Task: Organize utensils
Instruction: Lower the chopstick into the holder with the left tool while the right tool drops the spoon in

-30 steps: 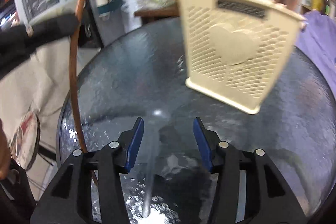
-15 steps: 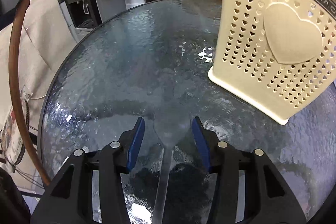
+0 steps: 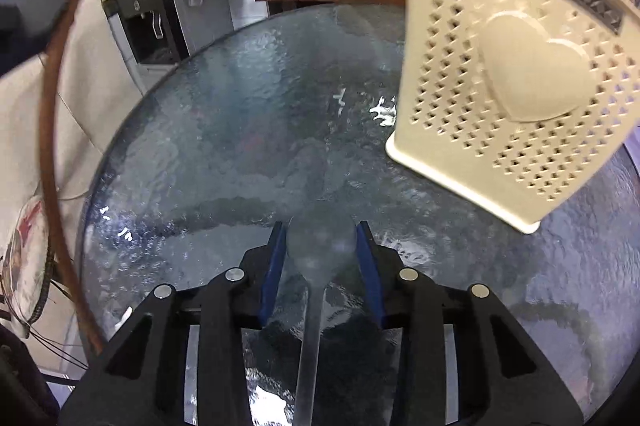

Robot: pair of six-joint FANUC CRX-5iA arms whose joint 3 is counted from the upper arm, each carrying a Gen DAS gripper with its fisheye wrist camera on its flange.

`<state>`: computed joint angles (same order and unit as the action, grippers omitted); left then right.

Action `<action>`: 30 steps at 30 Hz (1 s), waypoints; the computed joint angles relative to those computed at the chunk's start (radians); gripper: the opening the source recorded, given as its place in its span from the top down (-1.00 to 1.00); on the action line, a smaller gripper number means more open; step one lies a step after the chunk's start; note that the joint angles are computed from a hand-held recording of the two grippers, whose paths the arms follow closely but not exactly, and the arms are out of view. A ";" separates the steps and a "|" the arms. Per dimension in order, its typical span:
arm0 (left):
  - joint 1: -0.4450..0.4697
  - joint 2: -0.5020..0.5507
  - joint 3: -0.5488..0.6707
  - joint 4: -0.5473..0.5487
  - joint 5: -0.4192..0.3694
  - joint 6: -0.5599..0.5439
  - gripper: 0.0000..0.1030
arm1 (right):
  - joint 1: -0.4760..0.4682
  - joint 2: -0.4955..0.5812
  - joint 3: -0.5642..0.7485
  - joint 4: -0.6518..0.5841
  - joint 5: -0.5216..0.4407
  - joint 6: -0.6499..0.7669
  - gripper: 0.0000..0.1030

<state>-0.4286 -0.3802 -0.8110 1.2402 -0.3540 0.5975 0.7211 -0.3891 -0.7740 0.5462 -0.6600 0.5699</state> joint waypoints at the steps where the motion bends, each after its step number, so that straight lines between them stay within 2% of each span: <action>1: -0.002 0.001 0.002 -0.003 0.000 0.002 0.88 | 0.004 -0.018 -0.009 0.007 -0.001 -0.007 0.29; 7: -0.017 -0.005 0.011 -0.011 0.011 0.004 0.89 | 0.014 -0.166 -0.055 0.026 -0.005 -0.013 0.29; 14: -0.047 -0.009 0.029 -0.034 0.015 0.017 0.89 | 0.016 -0.312 -0.066 -0.012 -0.034 0.020 0.29; 18: -0.068 -0.010 0.043 -0.058 0.023 0.033 0.89 | 0.006 -0.359 -0.055 -0.046 -0.046 0.044 0.29; 25: -0.095 -0.007 0.063 -0.092 0.031 0.059 0.89 | 0.030 -0.443 -0.078 -0.021 -0.088 0.023 0.29; 30: -0.108 -0.003 0.073 -0.114 0.035 0.080 0.89 | 0.038 -0.455 -0.085 0.017 -0.093 -0.011 0.29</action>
<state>-0.5369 -0.3831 -0.7375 1.1262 -0.3194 0.6774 0.7594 -0.8437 -0.8591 0.5627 -0.7531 0.5585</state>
